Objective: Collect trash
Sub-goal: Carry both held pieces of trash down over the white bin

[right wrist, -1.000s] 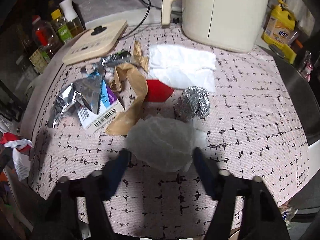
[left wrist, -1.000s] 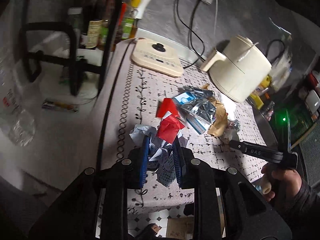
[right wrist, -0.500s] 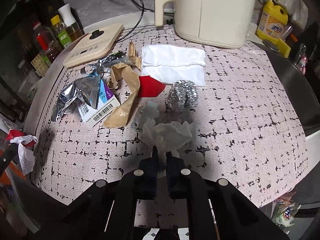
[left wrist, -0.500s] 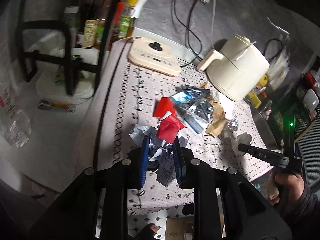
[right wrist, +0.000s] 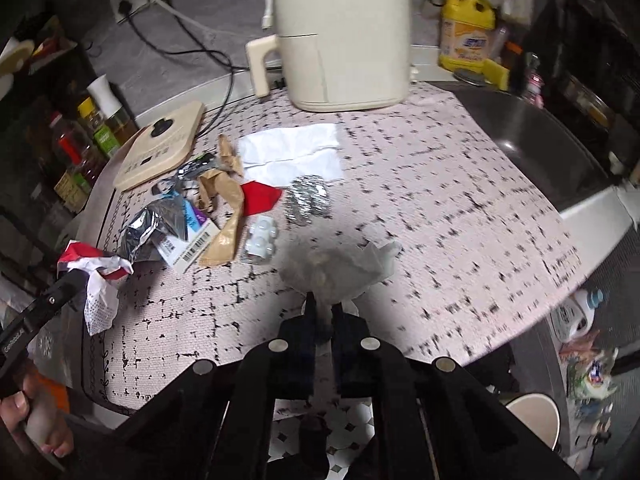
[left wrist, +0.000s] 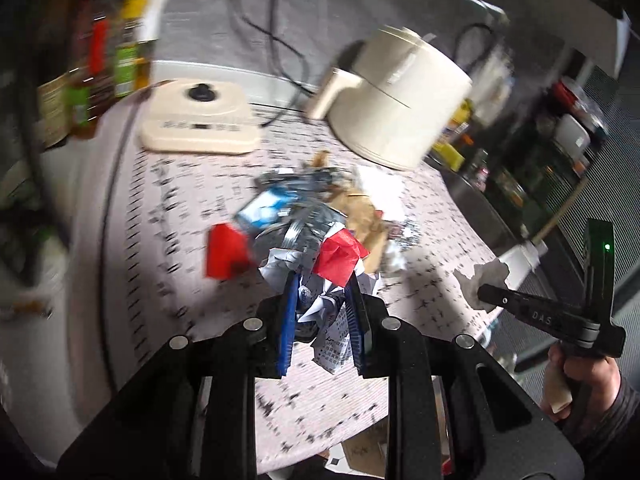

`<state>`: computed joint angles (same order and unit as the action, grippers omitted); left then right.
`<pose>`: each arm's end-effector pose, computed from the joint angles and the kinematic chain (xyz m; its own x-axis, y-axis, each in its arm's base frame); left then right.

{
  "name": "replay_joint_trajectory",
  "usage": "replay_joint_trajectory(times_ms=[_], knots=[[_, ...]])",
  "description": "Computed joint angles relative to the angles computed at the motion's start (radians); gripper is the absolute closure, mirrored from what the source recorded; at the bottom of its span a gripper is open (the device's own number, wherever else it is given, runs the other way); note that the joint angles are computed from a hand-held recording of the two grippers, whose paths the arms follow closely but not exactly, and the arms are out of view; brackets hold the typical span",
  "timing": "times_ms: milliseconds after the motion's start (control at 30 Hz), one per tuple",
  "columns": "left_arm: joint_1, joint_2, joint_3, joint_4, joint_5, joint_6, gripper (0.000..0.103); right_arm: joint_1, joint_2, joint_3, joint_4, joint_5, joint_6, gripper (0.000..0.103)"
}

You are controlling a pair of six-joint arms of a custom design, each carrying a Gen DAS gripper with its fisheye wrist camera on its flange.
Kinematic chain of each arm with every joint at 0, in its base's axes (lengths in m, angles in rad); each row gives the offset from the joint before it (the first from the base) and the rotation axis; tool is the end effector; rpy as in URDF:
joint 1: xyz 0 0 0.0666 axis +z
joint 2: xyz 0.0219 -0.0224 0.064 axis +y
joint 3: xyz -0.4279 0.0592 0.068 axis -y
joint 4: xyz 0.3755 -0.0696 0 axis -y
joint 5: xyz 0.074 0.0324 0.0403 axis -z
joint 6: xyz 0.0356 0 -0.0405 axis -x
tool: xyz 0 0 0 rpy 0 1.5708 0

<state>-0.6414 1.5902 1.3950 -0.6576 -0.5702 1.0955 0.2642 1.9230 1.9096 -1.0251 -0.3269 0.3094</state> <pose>0.4398 -0.3049 0.4058 -0.4710 -0.5825 -0.6625 -0.4363 0.8065 -0.3989 0.6374 0.1839 0.4108 -0.6691 -0.4797 -0.5677 -0.6387 0.7617 0.1090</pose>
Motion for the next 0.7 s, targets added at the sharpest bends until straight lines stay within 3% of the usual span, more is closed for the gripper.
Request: replay_joint_trajectory(times_ms=[133,333,700], knots=[[0.015,0.035,0.042,0.059,0.063,-0.101,0.080,-0.041,-0.029,-0.039,0.031,0.035,-0.047,0.096],[0.013,0.103,0.126,0.094,0.137,-0.173,0.080,-0.113,-0.044,-0.057,0.048,0.069,-0.110,0.096],[-0.032,0.287,0.387,0.023,0.228,-0.268,0.080,-0.279,-0.061,-0.091,0.041,0.072,-0.138,0.095]])
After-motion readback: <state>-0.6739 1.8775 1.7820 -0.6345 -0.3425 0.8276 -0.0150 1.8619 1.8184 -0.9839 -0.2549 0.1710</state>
